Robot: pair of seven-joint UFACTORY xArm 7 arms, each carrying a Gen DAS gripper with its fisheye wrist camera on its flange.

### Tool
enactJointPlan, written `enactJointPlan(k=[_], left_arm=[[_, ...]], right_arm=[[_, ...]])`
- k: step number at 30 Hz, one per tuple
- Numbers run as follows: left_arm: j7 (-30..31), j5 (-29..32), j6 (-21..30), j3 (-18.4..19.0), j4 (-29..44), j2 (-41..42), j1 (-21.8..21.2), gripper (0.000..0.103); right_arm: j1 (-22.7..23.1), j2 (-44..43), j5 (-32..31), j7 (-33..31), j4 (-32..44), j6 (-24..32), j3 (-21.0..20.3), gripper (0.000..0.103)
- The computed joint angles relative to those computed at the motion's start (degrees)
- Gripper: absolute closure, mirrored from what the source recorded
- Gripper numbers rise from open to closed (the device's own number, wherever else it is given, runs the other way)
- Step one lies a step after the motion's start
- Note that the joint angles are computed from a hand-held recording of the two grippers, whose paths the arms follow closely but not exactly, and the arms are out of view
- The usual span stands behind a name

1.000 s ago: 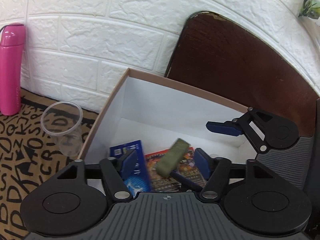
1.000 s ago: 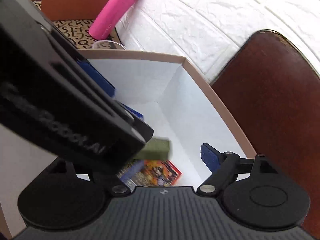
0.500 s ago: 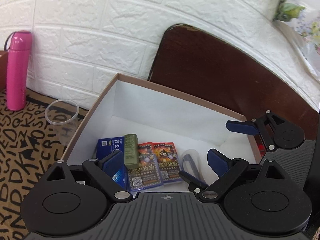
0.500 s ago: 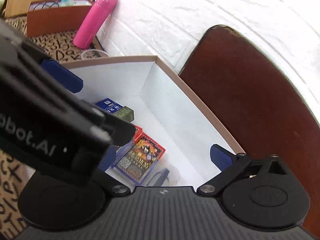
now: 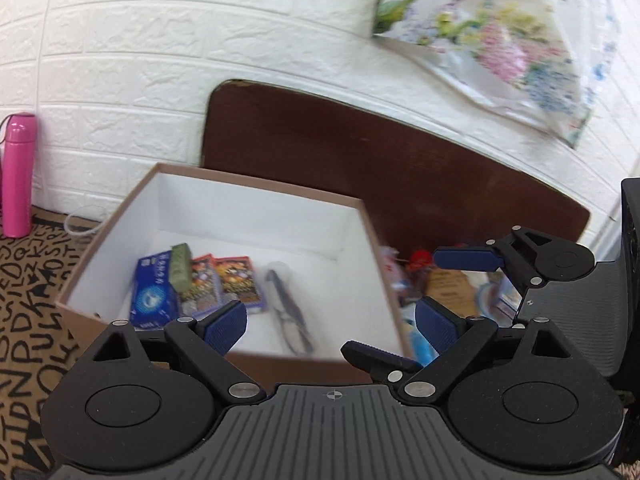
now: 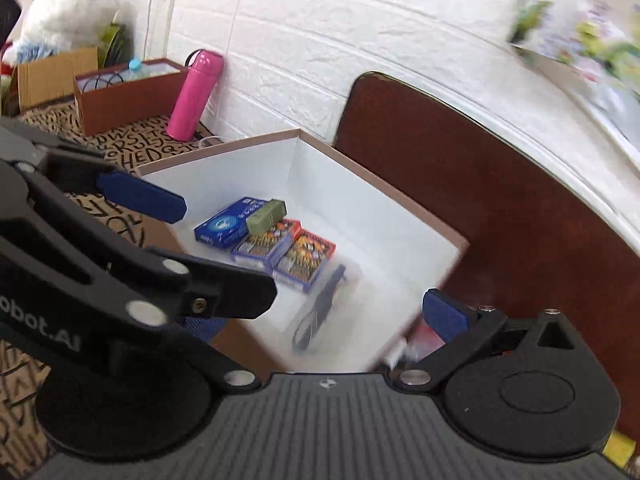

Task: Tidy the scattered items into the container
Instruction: 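Move both tools back from the cardboard box to the pile, then grasp the pink-capped marker with the right tool while the left grasps the blue tape roll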

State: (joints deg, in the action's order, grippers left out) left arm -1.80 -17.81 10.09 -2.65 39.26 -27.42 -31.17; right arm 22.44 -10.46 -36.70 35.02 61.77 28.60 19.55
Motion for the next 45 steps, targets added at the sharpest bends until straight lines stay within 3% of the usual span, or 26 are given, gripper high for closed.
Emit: enactJointPlan(k=[6, 9, 13, 17, 22, 27, 30, 35, 36, 41, 45], left_arm=[[-7.1, 2.6, -5.2, -6.3, -11.1, -6.1, 1.8, 0.005], [-10.1, 3.4, -7.2, -6.0, -15.5, -6.7, 0.7, 0.007], [-15.0, 6.3, -9.1, -9.0, -19.8, -6.4, 3.7, 0.008], [-17.3, 7.3, -10.2, -4.9, -21.8, -6.0, 0.8, 0.007], [-19.1, 11.5, -10.8, -6.2, -21.9, -5.8, 3.8, 0.009], [-17.3, 11.5, -11.4, 0.4, -21.5, -4.0, -1.7, 0.012], [-17.1, 11.0, -12.0, 2.0, -21.4, -3.1, -2.7, 0.012], [-15.9, 10.3, -12.5, 3.9, -20.3, -1.2, -3.9, 0.013], [-15.7, 10.2, -12.7, 4.1, -20.0, -0.5, -4.0, 0.014], [-15.0, 8.8, -13.4, 6.2, -16.9, 4.9, -6.8, 0.02], [-15.8, 9.2, -14.3, 2.4, -13.4, 10.2, -3.8, 0.027]], right_arm=[[-1.5, -14.7, 5.0, 11.3, -17.4, -3.5, 2.5, 0.001], [-4.2, -19.2, 6.0, 17.6, -24.5, -5.5, 7.3, 0.001], [-7.8, -19.4, 6.6, 27.5, -29.2, -8.9, 14.2, 0.001], [-14.6, -16.7, 2.3, 39.4, -28.5, -10.7, 22.5, 0.001], [-19.9, -11.4, -4.3, 49.0, -24.6, -12.6, 27.1, 0.001], [-25.2, -4.2, -15.2, 59.0, -19.0, -9.5, 32.7, 0.001], [-27.1, 0.3, -24.0, 64.1, -15.6, -5.0, 36.0, 0.001], [-22.9, 1.0, -24.2, 59.8, -15.9, 1.1, 33.9, 0.001], [-22.1, -1.0, -25.3, 61.0, -17.6, 0.5, 33.0, 0.001], [-14.6, -9.4, -19.2, 60.1, -25.3, -2.6, 24.0, 0.001], [-10.4, -11.7, -18.9, 60.9, -28.1, -2.2, 19.6, 0.001]])
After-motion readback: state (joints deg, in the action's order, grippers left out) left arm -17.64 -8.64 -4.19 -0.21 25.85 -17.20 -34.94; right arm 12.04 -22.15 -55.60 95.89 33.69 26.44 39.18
